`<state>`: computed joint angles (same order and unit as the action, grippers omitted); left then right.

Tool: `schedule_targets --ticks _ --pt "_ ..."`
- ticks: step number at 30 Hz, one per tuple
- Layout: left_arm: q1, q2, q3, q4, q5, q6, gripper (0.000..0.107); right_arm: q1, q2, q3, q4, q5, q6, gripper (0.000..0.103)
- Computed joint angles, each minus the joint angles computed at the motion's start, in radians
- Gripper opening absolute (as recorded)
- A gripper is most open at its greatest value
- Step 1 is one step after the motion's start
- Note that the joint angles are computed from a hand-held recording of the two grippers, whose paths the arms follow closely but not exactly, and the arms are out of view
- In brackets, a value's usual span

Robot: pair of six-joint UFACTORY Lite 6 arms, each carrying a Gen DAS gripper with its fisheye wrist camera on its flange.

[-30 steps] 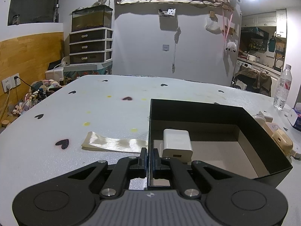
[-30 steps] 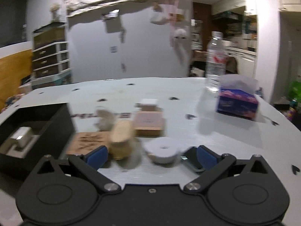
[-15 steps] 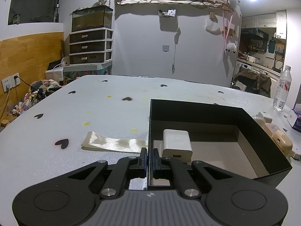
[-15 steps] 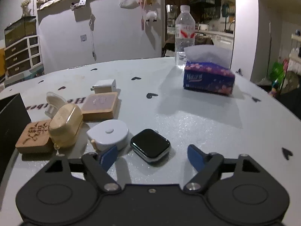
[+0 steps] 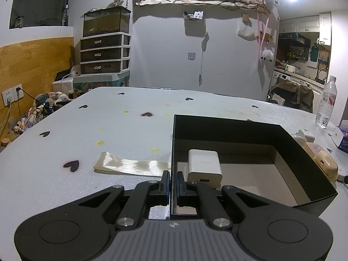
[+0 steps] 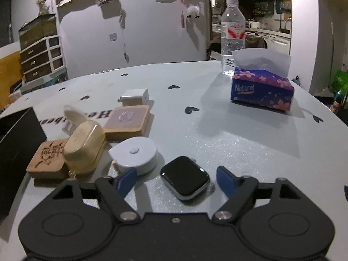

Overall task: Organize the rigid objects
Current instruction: 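Move the right gripper back to the smartwatch and grasp it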

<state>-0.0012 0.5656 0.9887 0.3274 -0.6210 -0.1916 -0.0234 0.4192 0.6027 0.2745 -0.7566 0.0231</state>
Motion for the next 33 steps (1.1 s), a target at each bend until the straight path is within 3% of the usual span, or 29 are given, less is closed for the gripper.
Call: schedule_targets --ticks 7,16,18,21,28,33 --pt "0.0 -0.001 0.0 -0.002 0.0 0.002 0.005 0.055 -0.063 -0.052 -0.012 0.023 -0.012 0.073" --pt "0.0 -0.001 -0.002 -0.001 -0.002 0.0 0.005 0.023 0.003 0.055 0.061 0.076 -0.068 0.064" --pt "0.0 -0.001 -0.002 -0.001 -0.002 0.0 0.005 0.029 0.011 0.065 0.094 0.071 -0.101 0.06" --pt "-0.001 -0.001 -0.002 -0.002 -0.003 0.0 0.005 0.036 0.006 0.056 0.116 0.062 -0.12 0.045" --pt "0.001 -0.001 -0.002 -0.001 -0.003 0.0 0.005 0.088 -0.039 0.022 0.229 0.059 -0.159 0.043" --pt "0.001 0.0 -0.003 -0.001 -0.005 0.0 0.005 0.184 -0.199 -0.04 0.285 0.03 -0.185 0.043"
